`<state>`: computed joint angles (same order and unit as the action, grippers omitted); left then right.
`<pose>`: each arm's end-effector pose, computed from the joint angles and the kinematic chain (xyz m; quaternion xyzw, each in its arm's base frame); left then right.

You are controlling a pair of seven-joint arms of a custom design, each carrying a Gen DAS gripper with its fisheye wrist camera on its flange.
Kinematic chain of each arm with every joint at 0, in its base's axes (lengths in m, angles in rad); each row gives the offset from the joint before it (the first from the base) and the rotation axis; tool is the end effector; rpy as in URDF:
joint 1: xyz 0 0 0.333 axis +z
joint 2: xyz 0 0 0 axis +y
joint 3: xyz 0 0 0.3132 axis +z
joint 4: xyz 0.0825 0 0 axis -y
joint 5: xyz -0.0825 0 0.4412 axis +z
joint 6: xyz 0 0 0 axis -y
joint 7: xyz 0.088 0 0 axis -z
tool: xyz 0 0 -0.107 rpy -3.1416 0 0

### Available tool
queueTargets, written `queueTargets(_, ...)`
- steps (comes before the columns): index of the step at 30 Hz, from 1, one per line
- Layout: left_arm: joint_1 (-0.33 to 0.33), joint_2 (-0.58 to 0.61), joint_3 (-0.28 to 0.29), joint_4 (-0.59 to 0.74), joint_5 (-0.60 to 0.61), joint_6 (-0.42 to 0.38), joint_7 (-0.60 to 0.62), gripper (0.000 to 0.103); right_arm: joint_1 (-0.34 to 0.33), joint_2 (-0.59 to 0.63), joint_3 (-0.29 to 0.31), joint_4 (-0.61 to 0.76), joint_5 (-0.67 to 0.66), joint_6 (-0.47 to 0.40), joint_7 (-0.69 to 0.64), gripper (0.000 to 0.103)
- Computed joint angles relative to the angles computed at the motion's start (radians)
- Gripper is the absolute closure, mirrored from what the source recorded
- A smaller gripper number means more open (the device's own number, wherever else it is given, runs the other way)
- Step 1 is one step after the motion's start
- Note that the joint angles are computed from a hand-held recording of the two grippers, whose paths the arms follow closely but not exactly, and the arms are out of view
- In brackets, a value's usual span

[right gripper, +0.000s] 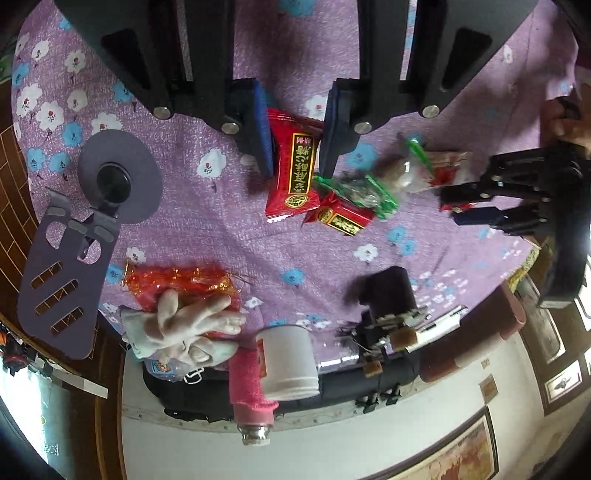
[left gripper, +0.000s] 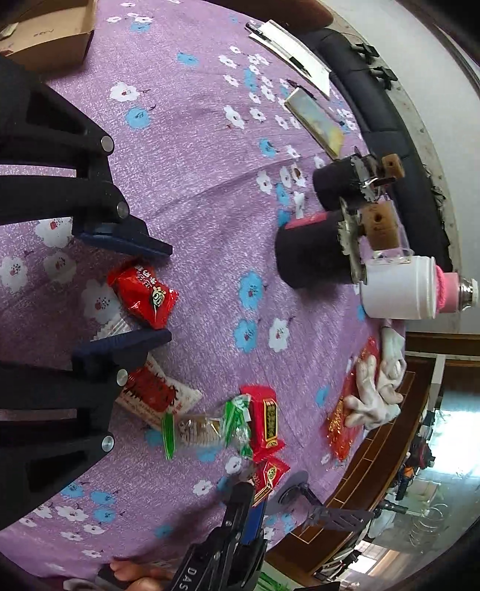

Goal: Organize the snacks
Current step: 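Grasp a small red packet with the left tool while the right tool grasps a red-gold packet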

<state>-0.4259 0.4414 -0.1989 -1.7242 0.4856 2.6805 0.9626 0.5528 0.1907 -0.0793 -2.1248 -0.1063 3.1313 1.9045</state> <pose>0.6068 -0.4361 0.3561 -0.5481 0.7866 -0.2329 0.1631 0.5812 0.3099 0.3772 -0.7258 0.5617 -0.1737 0.3570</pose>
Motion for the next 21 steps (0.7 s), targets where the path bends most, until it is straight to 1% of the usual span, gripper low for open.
queueTargets(3, -0.011, -0.001, 0.001, 0.003, 0.012, -0.018, 0.000, 0.062, 0.008, -0.015, -0.004, -0.015, 0.000, 0.023, 0.006, 0.079)
queueTargets(5, -0.016, 0.002, 0.003, 0.006, 0.016, -0.017, -0.012, 0.062, 0.025, -0.022, -0.020, -0.023, -0.005, 0.039, 0.016, 0.079)
queueTargets(6, -0.016, 0.003, 0.003, 0.007, 0.014, -0.013, -0.020, 0.063, 0.019, -0.024, -0.011, -0.027, 0.005, 0.044, 0.008, 0.079)
queueTargets(7, -0.017, 0.002, 0.006, 0.004, 0.015, -0.008, -0.031, 0.069, 0.024, -0.028, -0.014, -0.032, 0.010, 0.053, 0.009, 0.079)
queueTargets(8, -0.018, 0.000, 0.008, -0.001, 0.018, -0.004, -0.041, 0.071, 0.039, -0.032, -0.029, -0.038, 0.009, 0.060, 0.015, 0.079)
queueTargets(9, -0.013, -0.005, 0.007, -0.010, 0.012, 0.010, -0.051, 0.074, 0.041, -0.036, -0.028, -0.044, 0.017, 0.067, 0.012, 0.079)
queueTargets(10, -0.008, -0.005, 0.004, -0.013, 0.005, 0.020, -0.054, 0.080, 0.041, -0.040, -0.028, -0.050, 0.027, 0.073, 0.007, 0.079)
queueTargets(11, -0.005, -0.013, 0.005, -0.027, 0.002, 0.034, -0.066, 0.081, 0.045, -0.044, -0.030, -0.056, 0.036, 0.081, 0.003, 0.079)
queueTargets(13, -0.010, -0.029, 0.016, -0.050, 0.015, 0.052, -0.100, 0.081, 0.032, -0.054, -0.011, -0.068, 0.069, 0.092, -0.021, 0.079)
queueTargets(15, -0.015, -0.055, 0.029, -0.088, 0.039, 0.080, -0.148, 0.082, 0.058, -0.063, -0.034, -0.080, 0.085, 0.102, -0.028, 0.079)
queueTargets(17, -0.018, -0.081, 0.038, -0.121, 0.065, 0.106, -0.193, 0.082, 0.038, -0.071, -0.004, -0.091, 0.121, 0.112, -0.058, 0.079)
queueTargets(18, -0.020, -0.092, 0.042, -0.134, 0.081, 0.116, -0.215, 0.082, 0.038, -0.075, 0.001, -0.095, 0.137, 0.116, -0.070, 0.079)
queueTargets(20, -0.022, -0.122, 0.049, -0.166, 0.113, 0.134, -0.260, 0.082, 0.075, -0.081, -0.024, -0.102, 0.153, 0.120, -0.083, 0.079)
queueTargets(21, -0.020, -0.135, 0.048, -0.179, 0.126, 0.139, -0.277, 0.082, 0.077, -0.082, -0.020, -0.104, 0.166, 0.122, -0.094, 0.079)
